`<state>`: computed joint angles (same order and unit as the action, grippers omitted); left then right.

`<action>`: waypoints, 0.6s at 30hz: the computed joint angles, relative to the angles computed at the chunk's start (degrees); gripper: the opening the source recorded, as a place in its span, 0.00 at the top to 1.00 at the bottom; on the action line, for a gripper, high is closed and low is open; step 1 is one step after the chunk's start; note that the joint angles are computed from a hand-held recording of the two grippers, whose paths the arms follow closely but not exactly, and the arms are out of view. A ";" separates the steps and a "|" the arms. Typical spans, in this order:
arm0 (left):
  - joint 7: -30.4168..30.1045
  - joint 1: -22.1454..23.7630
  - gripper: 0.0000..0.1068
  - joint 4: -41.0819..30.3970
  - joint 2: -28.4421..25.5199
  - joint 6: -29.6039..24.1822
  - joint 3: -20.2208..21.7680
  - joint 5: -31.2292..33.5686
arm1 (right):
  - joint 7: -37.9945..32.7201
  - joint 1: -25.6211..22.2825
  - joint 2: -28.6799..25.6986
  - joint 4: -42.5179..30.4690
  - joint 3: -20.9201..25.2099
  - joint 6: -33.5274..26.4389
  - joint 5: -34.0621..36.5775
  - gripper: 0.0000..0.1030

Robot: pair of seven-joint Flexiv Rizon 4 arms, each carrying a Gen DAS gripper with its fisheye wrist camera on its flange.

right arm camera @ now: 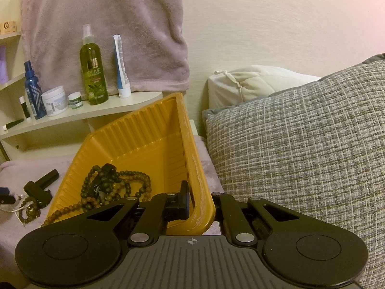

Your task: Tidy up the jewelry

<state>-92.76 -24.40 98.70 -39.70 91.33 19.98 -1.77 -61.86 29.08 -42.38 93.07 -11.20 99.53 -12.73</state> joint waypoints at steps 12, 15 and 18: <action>1.33 3.19 0.89 -3.31 -1.20 -4.16 -3.15 2.09 | -0.14 -0.51 -0.14 -0.15 0.48 -0.13 -0.02 0.94; 0.27 2.76 0.92 -3.57 -1.16 -4.81 -2.66 2.49 | -0.20 -0.76 -0.20 -0.24 0.70 -0.17 -0.09 0.94; -1.21 1.88 0.92 -3.54 -1.04 -4.38 -1.53 3.32 | -0.25 -0.83 -0.22 -0.26 0.75 -0.11 -0.11 0.94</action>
<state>-93.97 -22.52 95.16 -40.74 86.95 18.46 1.55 -62.11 28.25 -42.60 92.82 -10.45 99.42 -12.84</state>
